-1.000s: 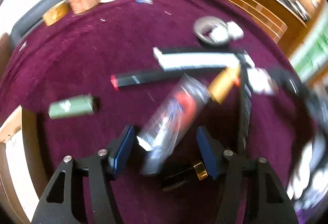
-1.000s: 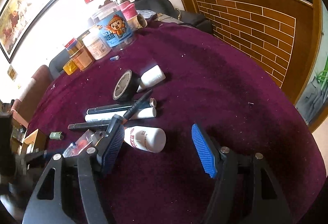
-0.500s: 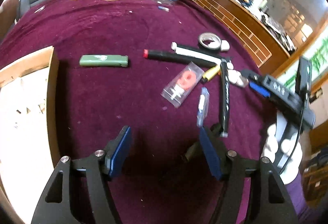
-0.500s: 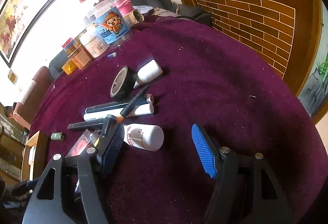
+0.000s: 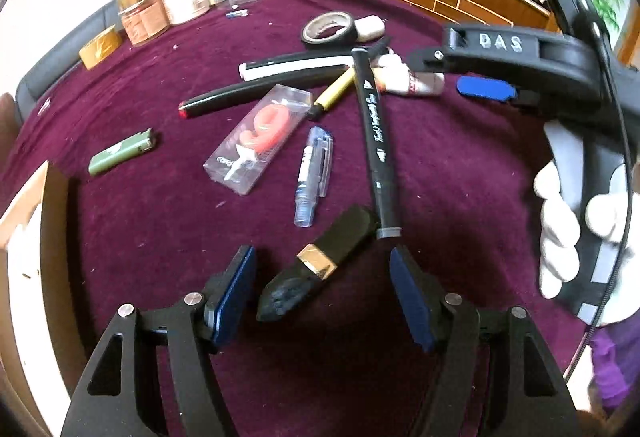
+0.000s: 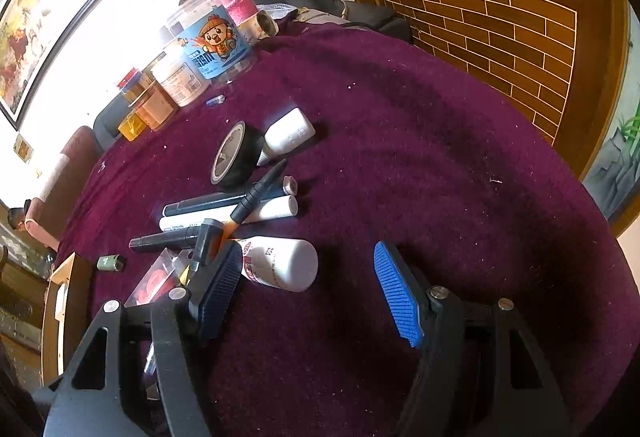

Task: Organize rigid objects
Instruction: 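Grasp the black gold-banded tube with left gripper while right gripper grasps the black marker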

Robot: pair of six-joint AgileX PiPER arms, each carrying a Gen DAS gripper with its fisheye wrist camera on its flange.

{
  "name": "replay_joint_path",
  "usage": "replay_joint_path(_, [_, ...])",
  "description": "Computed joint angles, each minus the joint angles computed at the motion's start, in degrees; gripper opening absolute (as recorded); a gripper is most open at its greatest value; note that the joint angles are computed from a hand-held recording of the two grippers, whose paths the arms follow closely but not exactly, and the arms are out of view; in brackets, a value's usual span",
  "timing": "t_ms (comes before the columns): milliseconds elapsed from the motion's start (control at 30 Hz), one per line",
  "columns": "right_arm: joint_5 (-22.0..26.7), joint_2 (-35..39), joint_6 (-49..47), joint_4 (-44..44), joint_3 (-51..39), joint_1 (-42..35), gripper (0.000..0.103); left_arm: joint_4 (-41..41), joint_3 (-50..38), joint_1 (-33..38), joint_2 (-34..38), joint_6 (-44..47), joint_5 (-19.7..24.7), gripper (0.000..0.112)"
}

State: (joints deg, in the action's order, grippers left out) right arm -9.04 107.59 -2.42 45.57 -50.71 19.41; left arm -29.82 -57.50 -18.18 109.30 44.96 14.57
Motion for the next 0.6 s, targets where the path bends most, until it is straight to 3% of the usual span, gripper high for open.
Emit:
replay_joint_path(100, [0.16, -0.04, 0.3, -0.1, 0.07, -0.06, 0.068, -5.5, 1.05, 0.95, -1.21, 4.98, 1.26, 0.02])
replay_joint_path(200, [0.49, 0.08, -0.51, 0.79, -0.14, -0.09, 0.068, -13.84, 1.83, 3.34, -1.76, 11.6, 3.95, 0.02])
replay_joint_path(267, [0.5, 0.17, -1.54, 1.72, -0.22, -0.02, 0.069, -13.81, 1.52, 3.34, -1.53, 11.08, 3.91, 0.02])
replay_joint_path(367, [0.36, 0.2, -2.63, 2.75, -0.13, 0.13, 0.07, -15.08, 0.88, 2.01, -0.84, 11.53, 3.13, 0.035])
replay_joint_path(400, [0.36, 0.22, -3.01, 3.13, -0.15, 0.15, 0.07, -17.87, 1.1, 1.45, -0.56, 14.4, 2.26, 0.042])
replay_joint_path(467, [0.25, 0.22, -3.74, 3.95, -0.1, 0.27, 0.07, -20.0, 2.92, -0.48, -0.94, 16.32, -2.13, 0.043])
replay_joint_path(500, [0.23, 0.22, -4.44, 4.65, -0.11, 0.33, 0.07, -20.11, 3.58, -1.29, -1.12, 16.71, -3.72, 0.037])
replay_joint_path(533, [0.24, 0.2, -5.73, 5.93, -0.15, 0.42, 0.07, -22.52, 4.14, -0.98, -1.72, 19.09, -3.08, 0.017])
replay_joint_path(600, [0.26, 0.23, -9.36, 9.49, -0.37, 0.64, 0.07, -30.03, 4.37, 2.22, -2.05, 26.11, 2.72, 0.014])
